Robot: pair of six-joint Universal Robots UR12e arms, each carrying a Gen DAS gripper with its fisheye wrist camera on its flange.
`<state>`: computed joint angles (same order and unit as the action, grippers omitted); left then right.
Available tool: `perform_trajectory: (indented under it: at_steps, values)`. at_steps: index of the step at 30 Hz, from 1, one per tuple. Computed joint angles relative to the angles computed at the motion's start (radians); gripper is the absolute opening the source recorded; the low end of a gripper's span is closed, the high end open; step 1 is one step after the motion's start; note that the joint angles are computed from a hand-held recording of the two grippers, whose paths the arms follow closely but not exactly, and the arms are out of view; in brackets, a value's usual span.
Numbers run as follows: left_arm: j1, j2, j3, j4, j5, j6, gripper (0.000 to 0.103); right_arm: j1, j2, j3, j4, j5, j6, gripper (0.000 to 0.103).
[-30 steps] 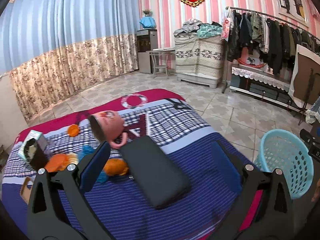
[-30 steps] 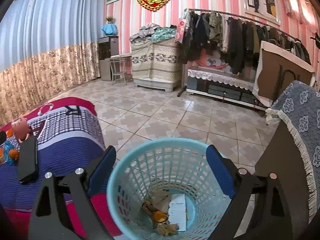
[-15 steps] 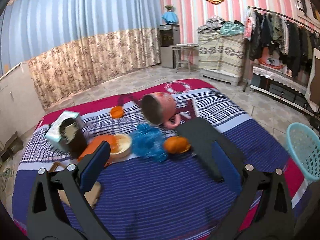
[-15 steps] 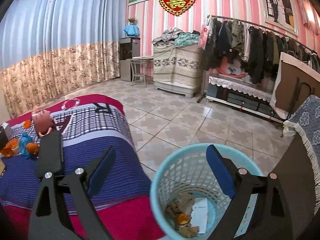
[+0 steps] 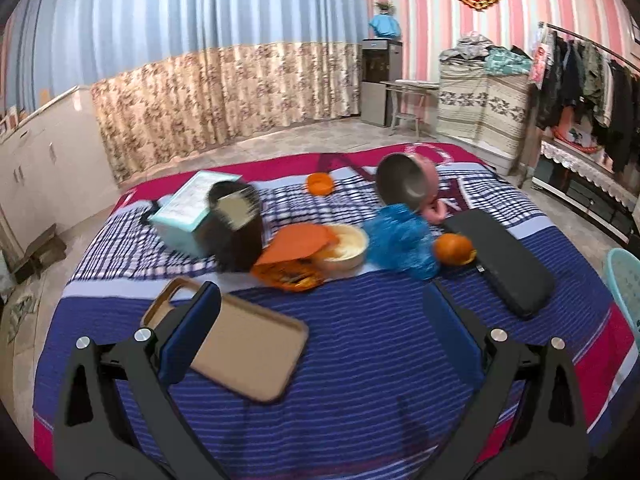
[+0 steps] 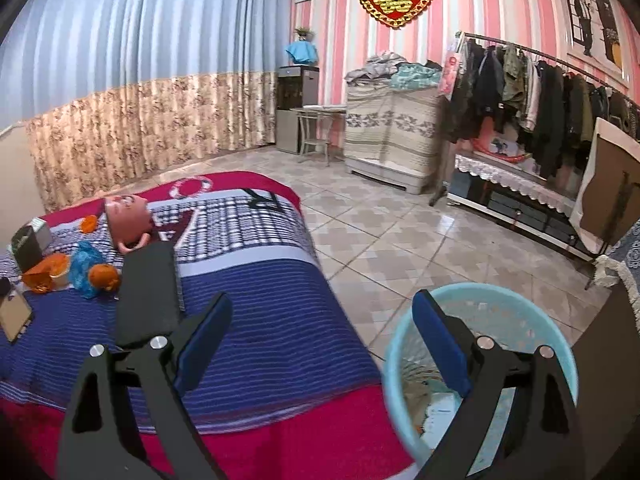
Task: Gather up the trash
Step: 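Move both tools back over the bed toward the remaining items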
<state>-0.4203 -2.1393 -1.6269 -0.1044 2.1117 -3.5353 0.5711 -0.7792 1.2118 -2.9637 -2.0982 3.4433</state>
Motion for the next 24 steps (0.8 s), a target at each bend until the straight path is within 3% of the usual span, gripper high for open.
perform_trajectory:
  at_steps: [3, 8, 13, 24]
  values:
    - [0.006, 0.011, -0.025, -0.003, 0.031, -0.019, 0.097, 0.006, 0.011, -0.012, -0.007, 0.02, -0.006, 0.097]
    - [0.02, 0.034, -0.069, -0.008, 0.043, -0.04, 0.097, 0.011, 0.032, -0.04, 0.0, 0.041, -0.041, 0.097]
    - [0.039, 0.052, -0.101, -0.007, 0.056, -0.055, 0.097, 0.007, 0.052, -0.086, 0.046, 0.112, -0.043, 0.098]
    - [0.075, 0.082, -0.146, -0.012, 0.091, -0.078, 0.097, 0.038, 0.209, -0.377, 0.195, 0.289, -0.224, 0.098]
